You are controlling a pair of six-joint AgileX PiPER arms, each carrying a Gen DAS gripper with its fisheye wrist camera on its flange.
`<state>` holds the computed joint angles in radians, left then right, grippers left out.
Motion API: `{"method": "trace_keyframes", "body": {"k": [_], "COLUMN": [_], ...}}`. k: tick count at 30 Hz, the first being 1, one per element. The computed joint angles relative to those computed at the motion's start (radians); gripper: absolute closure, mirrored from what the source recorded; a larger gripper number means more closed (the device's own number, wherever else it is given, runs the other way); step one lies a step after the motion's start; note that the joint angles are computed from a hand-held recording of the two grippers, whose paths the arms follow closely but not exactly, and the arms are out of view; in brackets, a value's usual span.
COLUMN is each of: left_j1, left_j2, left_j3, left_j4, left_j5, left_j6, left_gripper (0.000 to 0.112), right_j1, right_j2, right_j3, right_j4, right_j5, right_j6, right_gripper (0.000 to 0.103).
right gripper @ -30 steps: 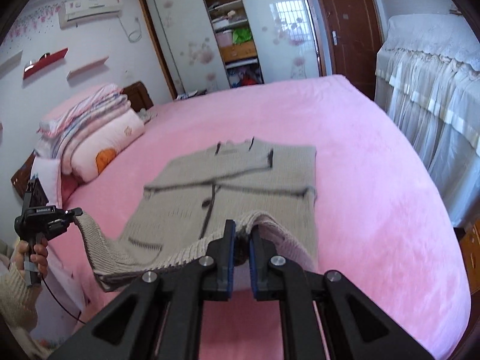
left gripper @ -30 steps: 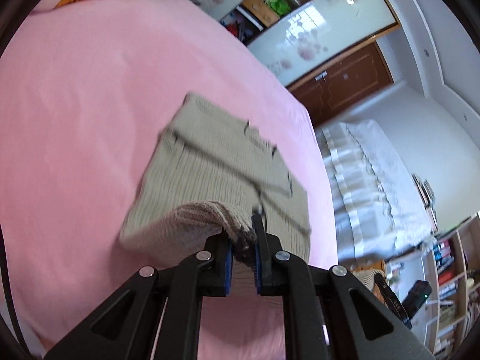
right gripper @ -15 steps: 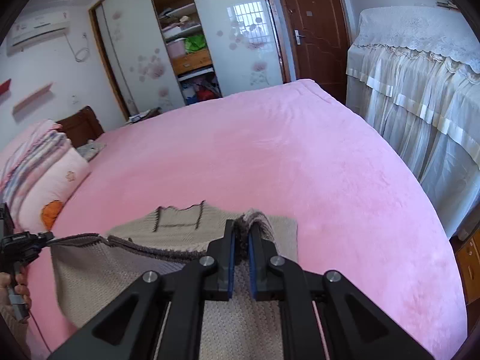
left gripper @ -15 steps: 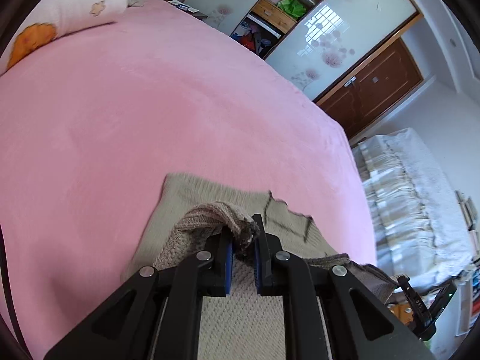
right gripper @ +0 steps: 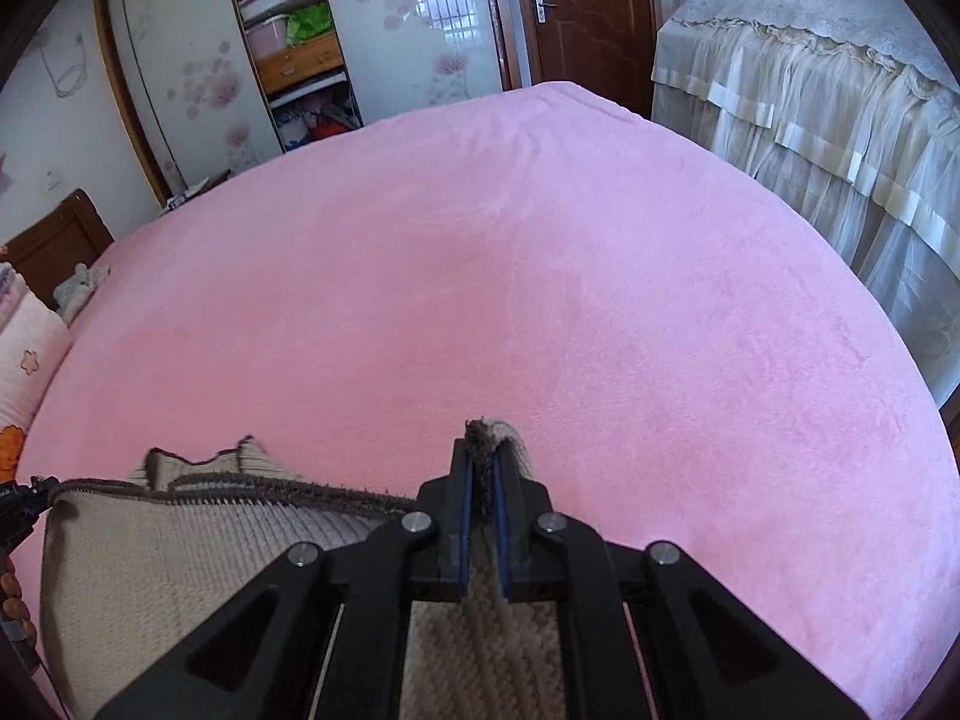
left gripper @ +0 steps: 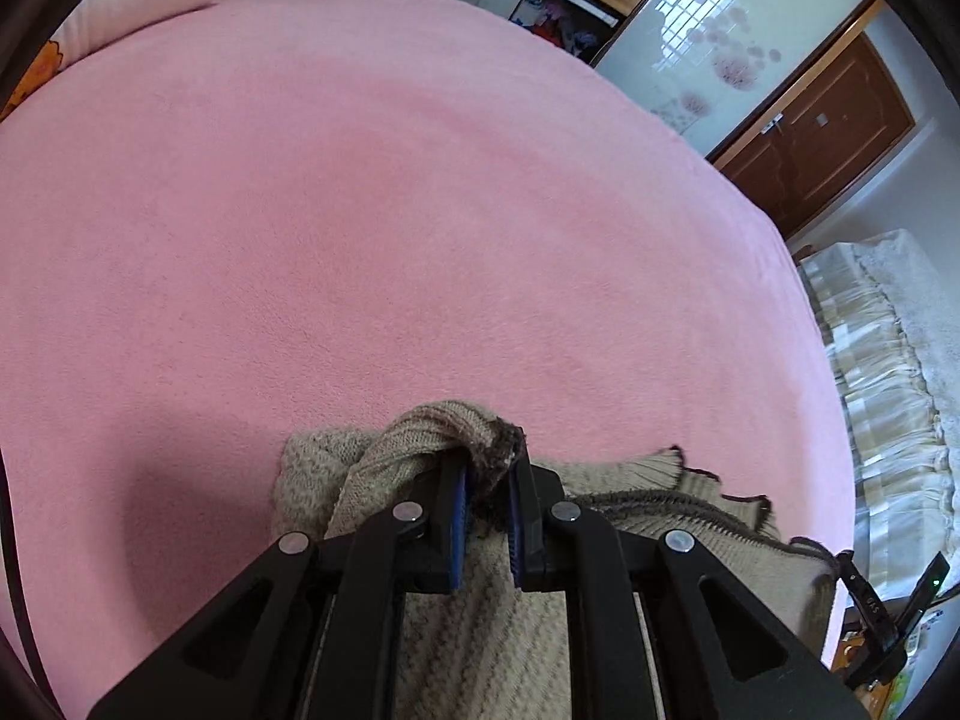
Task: Fold large clothes
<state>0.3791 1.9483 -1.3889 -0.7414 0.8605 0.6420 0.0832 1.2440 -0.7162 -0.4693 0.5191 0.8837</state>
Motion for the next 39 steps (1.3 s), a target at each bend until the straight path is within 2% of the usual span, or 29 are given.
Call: {"method": "trace_keyframes", "body": {"k": [6,15,19,21,23,24,25,27,28,29,30,32,35,39], "left_j1": [-0.038,-0.081,-0.118,-0.119,-0.116,-0.110,-0.103,-0.082,-0.073,-0.062,-0.056,-0.046,-0.016,-0.021], "left_j2": [0.023,0.038,0.038,0.043,0.052,0.059,0.055,0.046,0.025,-0.004,-0.034,-0.125,-0.198,-0.319], "left_j3": [0.052,0.081,0.113,0.105,0.071,0.044,0.035,0.011,0.018,0.033,0.047,0.103,0.104,0.132], "left_j4": [-0.008,-0.011,0.027,0.040,0.072,0.088,0.090,0.072,0.060,0.045,0.044,0.039,0.058,0.261], "left_j5": [-0.104,-0.192,-0.262,-0.256,-0.209,-0.178,-0.151,-0.095,-0.089,-0.087,-0.098,-0.175,-0.155,-0.106], "left_j6": [0.052,0.052,0.040,0.036,0.008,-0.007,-0.012,-0.003,0.007,0.026,0.031,0.048,0.041,-0.057], "left_gripper": [0.103,0.103,0.101,0.100,0.099,0.098,0.096,0.087,0.083,0.070,0.051,0.035,0.034,0.034], "right_j1": [0.009,0.027,0.047,0.065,0.089,0.102,0.117,0.137,0.149,0.160,0.160,0.177,0.244,0.376], "right_j2": [0.094,0.202,0.256,0.275,0.269,0.257,0.240,0.195,0.165,0.140,0.120,0.067,0.014,-0.040], "right_j3": [-0.019,-0.061,-0.086,-0.103,-0.110,-0.113,-0.115,-0.116,-0.119,-0.128,-0.138,-0.167,-0.222,-0.285], "right_j4": [-0.100,-0.238,-0.285,-0.289,-0.318,-0.327,-0.329,-0.328,-0.328,-0.314,-0.288,-0.235,-0.208,-0.201], "right_j5": [-0.016,0.019,0.058,0.092,0.125,0.143,0.161,0.181,0.198,0.218,0.226,0.265,0.368,0.513], "right_j6": [0.102,0.235,0.278,0.283,0.297,0.301,0.300,0.294,0.289,0.271,0.243,0.190,0.157,0.142], "right_gripper": [0.098,0.098,0.098,0.097,0.092,0.083,0.069,0.055,0.054,0.054,0.054,0.054,0.054,0.054]}}
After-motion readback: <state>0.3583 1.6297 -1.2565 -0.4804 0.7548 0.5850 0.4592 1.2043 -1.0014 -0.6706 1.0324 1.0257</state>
